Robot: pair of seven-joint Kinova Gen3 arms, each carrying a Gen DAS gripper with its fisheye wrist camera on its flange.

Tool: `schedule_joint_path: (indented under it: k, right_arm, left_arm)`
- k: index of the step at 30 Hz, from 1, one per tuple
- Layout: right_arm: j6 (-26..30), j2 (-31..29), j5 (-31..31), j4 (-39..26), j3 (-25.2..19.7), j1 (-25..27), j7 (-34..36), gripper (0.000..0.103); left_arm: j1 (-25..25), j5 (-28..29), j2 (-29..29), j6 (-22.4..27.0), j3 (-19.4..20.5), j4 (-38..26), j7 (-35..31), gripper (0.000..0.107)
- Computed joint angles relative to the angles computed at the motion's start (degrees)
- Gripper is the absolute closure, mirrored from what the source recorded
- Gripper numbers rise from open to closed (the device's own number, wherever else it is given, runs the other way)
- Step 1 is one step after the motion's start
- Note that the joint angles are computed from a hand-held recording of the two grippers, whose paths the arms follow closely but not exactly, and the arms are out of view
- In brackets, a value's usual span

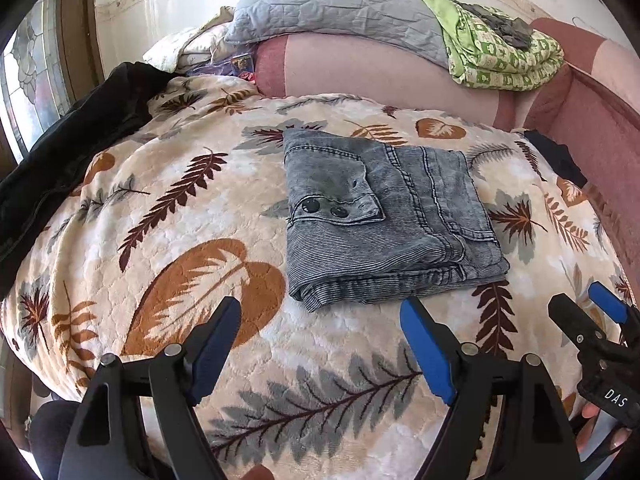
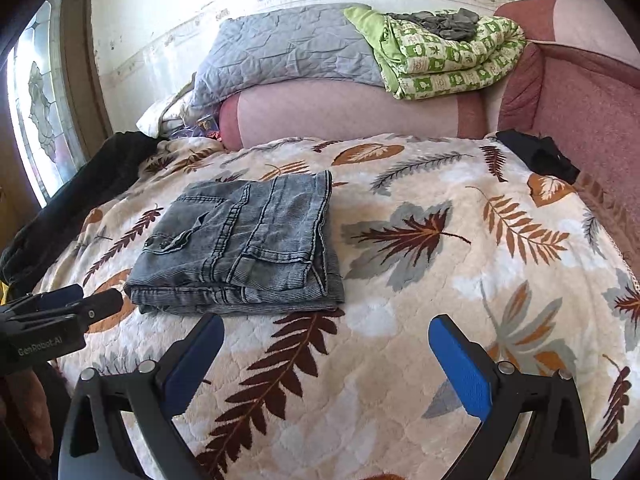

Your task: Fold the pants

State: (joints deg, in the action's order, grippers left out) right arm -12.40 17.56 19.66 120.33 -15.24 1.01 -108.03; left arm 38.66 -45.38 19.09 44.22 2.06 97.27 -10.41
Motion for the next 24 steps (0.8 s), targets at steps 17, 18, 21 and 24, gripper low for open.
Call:
schedule_joint_path:
  k: [17, 18, 21, 24]
  right_arm:
    - [-5.5, -1.5, -3.2, 2.9, 5.4, -5.0, 4.4, 0.0]
    - [-5.6, -1.5, -3.2, 2.9, 5.5, -5.1, 4.5, 0.0]
    - [-5.3, -1.6, -3.4, 2.9, 5.8, -5.4, 4.8, 0.0]
    - [-5.9, -1.8, -4.0, 3.3, 6.3, -6.0, 5.6, 0.0]
  left_arm:
    - [1.0, -3.6, -0.7, 0.2, 0.4, -0.4, 3.3, 0.025]
    - [1.1, -3.6, -0.7, 0.5, 0.5, -0.5, 3.3, 0.025]
    - [1.2, -3.6, -0.6, 0.9, 0.6, -0.7, 3.4, 0.025]
    - [1.4, -3.8, -0.7, 1.1, 0.6, -0.7, 3.9, 0.025]
